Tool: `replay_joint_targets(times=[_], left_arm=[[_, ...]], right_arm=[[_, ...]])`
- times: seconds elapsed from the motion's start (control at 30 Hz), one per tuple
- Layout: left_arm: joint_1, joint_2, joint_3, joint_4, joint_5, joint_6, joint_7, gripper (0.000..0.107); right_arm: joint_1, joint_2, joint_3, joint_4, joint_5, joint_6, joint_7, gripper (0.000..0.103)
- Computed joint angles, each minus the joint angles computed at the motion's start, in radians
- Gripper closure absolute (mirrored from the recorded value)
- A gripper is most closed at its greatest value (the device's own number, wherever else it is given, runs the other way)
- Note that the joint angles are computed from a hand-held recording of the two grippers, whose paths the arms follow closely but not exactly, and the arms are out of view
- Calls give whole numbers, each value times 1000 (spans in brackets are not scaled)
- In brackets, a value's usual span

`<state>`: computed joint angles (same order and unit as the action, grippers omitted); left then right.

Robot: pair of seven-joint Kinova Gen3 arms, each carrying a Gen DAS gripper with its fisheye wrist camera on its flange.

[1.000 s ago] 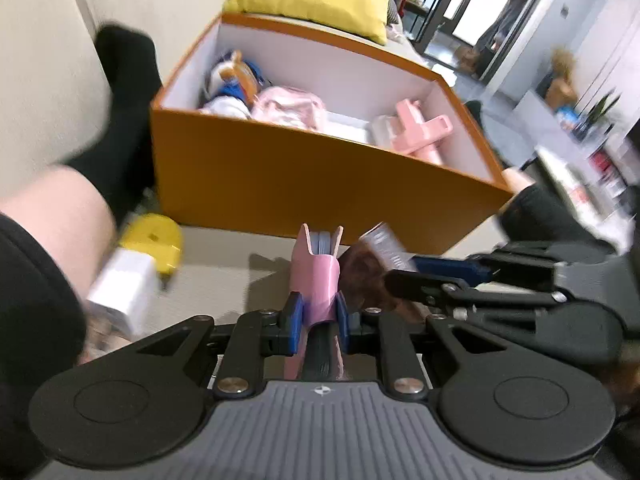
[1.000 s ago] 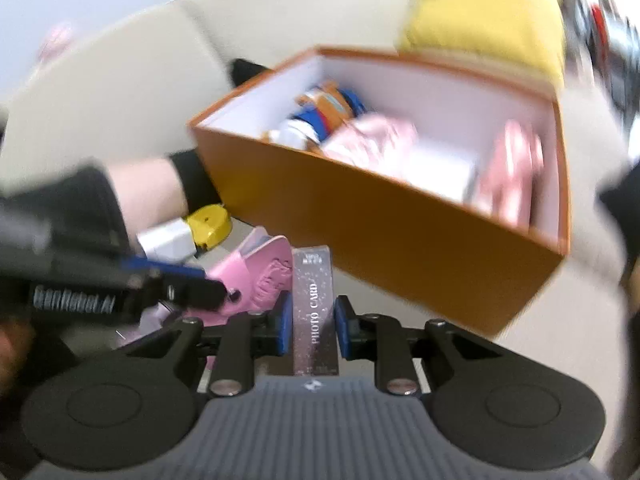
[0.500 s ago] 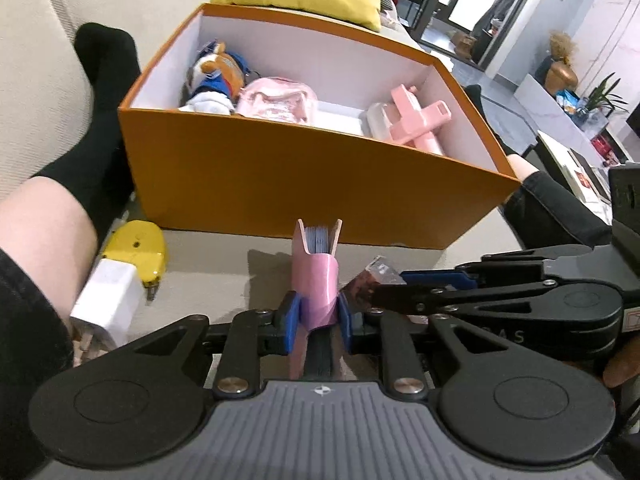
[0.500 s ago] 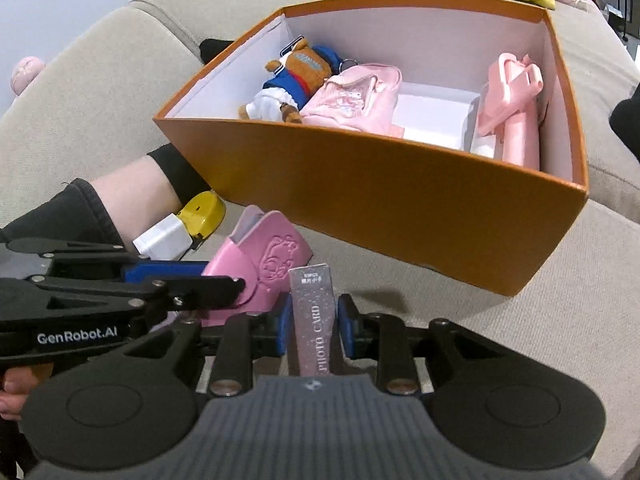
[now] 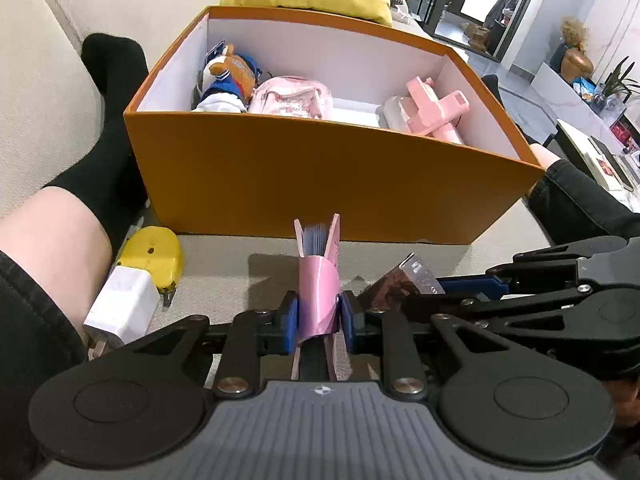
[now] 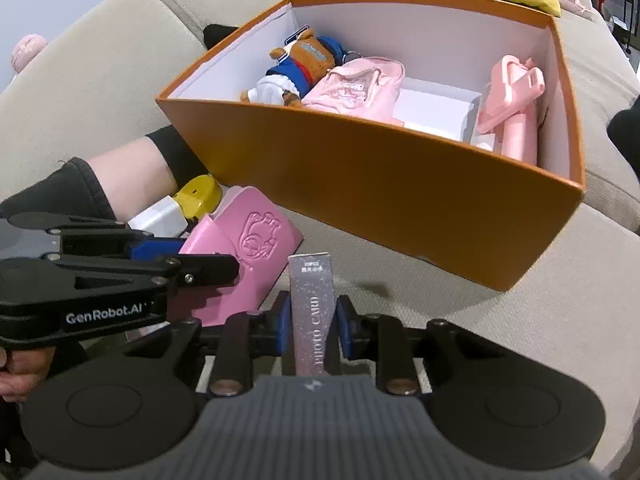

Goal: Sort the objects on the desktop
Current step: 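Lift both items and lower them into the orange box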

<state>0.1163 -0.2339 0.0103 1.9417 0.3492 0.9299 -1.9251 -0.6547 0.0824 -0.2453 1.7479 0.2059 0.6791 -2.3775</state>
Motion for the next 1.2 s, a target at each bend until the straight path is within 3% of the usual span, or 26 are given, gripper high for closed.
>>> replay_joint_targets(times=[0.33, 0.57, 0.73, 0.9, 1.2], left_arm=[[11, -74, -59, -60, 91, 72, -67, 83], [23, -46, -63, -199, 131, 98, -101, 83], [22, 62, -19, -332, 140, 71, -79, 83], [16, 228, 52, -447, 85, 49, 28, 84], [7, 475, 114, -545, 41, 21, 125, 84]], right_arm=[[46, -136, -35, -1, -11, 26, 11, 79], [123, -184, -27, -89, -41, 57, 88, 79], [168, -105, -21, -205, 33, 115, 8, 79], [133, 49, 41, -345, 100, 217, -53, 79], [143, 269, 150, -567, -33, 372, -4, 79]])
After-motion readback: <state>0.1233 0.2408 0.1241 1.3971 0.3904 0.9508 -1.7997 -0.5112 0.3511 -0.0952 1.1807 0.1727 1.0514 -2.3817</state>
